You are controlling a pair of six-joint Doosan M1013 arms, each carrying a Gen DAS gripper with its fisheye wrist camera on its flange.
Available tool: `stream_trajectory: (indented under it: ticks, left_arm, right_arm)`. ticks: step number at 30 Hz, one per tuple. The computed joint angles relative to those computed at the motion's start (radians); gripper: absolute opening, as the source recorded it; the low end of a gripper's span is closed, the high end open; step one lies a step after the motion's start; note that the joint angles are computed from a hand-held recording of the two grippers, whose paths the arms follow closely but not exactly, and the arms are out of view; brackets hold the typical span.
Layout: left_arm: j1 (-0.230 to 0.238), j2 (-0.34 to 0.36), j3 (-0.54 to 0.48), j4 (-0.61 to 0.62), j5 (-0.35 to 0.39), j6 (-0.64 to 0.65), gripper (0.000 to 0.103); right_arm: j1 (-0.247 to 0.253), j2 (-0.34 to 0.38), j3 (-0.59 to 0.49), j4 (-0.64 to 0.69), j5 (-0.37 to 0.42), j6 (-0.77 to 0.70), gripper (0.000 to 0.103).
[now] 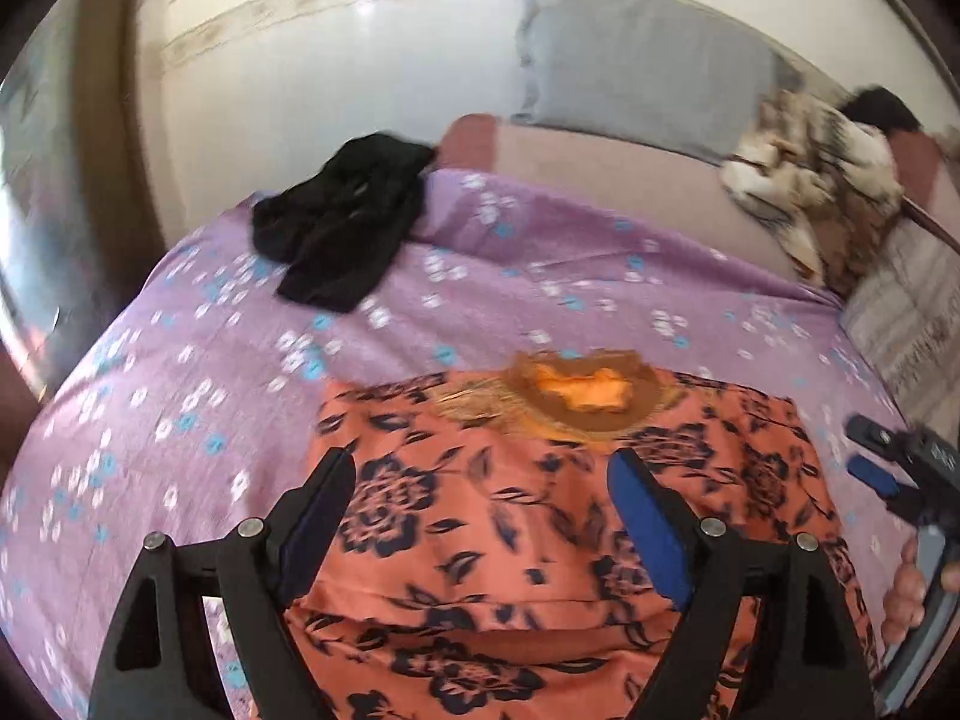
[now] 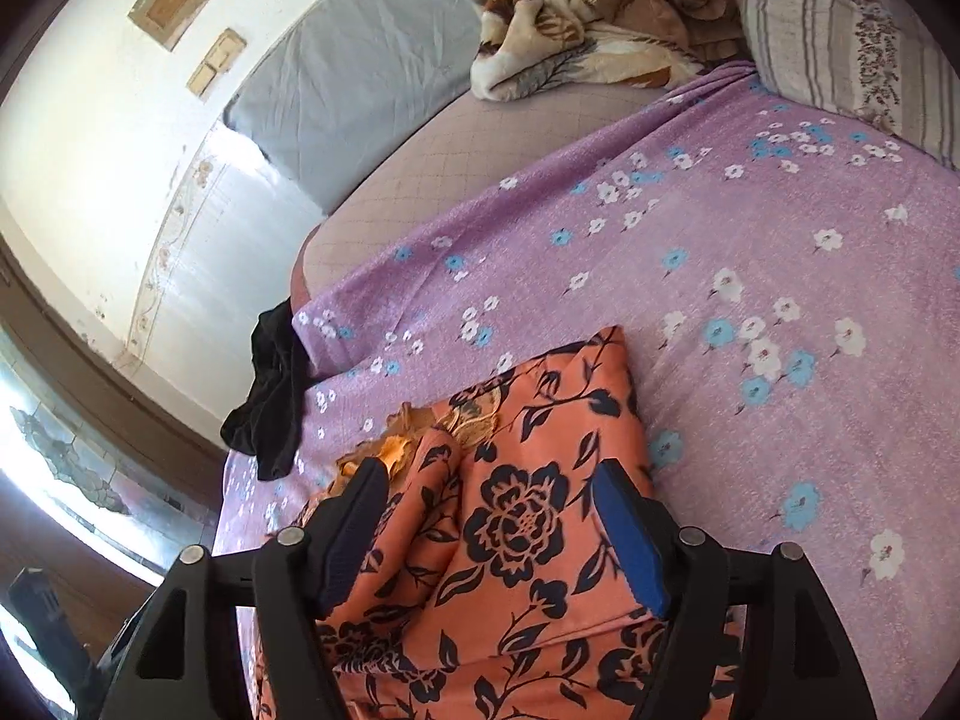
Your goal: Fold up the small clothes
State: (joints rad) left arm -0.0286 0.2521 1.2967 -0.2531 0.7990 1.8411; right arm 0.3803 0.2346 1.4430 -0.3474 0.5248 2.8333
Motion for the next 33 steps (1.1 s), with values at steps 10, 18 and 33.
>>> stream_trajectory:
  ticks: [10,18,33]
  left_arm:
    - [-0.027,0.139,-0.078,0.392,0.226,-0.344,0.086]
    - [-0.004,0.155,-0.098,0.305,0.253,-0.330,0.091]
    - [-0.017,0.128,-0.069,0.371,0.216,-0.332,0.091]
  right_arm:
    - [0.076,0.121,-0.206,0.036,0.153,-0.436,0.075]
    - [0.089,0.423,-0.694,0.120,0.709,-0.702,0.075]
    - [0.030,0.060,-0.100,0.055,0.131,-0.283,0.014]
